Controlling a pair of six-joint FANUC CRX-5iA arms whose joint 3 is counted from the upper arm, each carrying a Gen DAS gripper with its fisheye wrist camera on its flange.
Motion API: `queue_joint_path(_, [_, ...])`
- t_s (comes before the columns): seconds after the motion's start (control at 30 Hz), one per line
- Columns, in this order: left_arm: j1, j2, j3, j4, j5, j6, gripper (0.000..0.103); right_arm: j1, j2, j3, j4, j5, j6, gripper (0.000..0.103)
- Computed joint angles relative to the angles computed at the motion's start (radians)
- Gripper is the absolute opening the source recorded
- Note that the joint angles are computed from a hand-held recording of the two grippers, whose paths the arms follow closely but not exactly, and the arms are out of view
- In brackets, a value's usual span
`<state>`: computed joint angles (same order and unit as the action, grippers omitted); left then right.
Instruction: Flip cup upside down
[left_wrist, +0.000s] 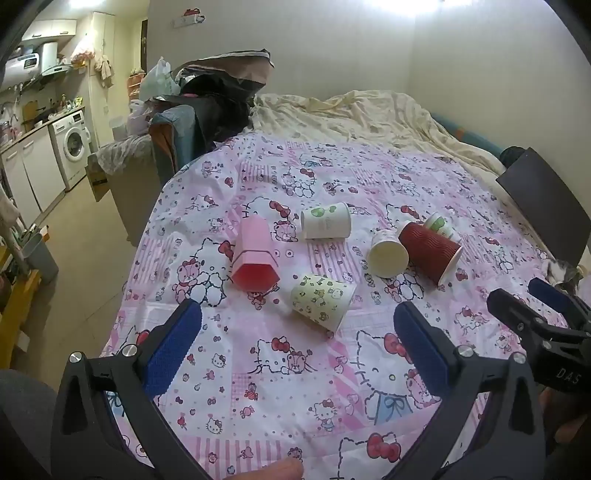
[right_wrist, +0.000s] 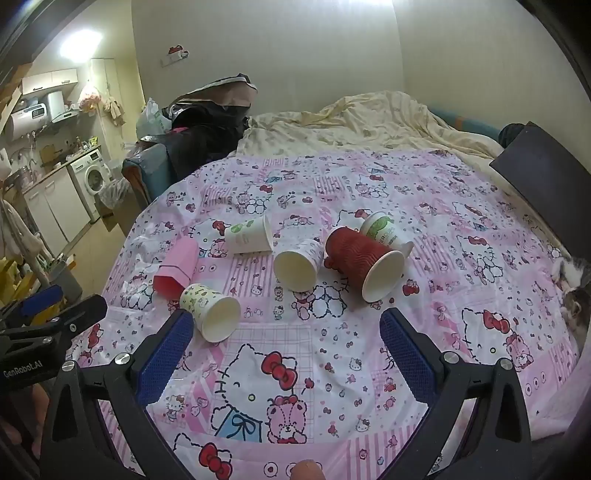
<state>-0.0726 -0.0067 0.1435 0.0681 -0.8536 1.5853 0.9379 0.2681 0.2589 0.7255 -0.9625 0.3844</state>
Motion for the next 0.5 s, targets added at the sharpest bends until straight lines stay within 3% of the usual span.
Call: queue_joint_path(0.5, [0.002,-0.004,-0.006,-0.001,-0.003,-0.006,0.103,0.000,0.003,0.005,0.000,-0.013,0.002,0.103])
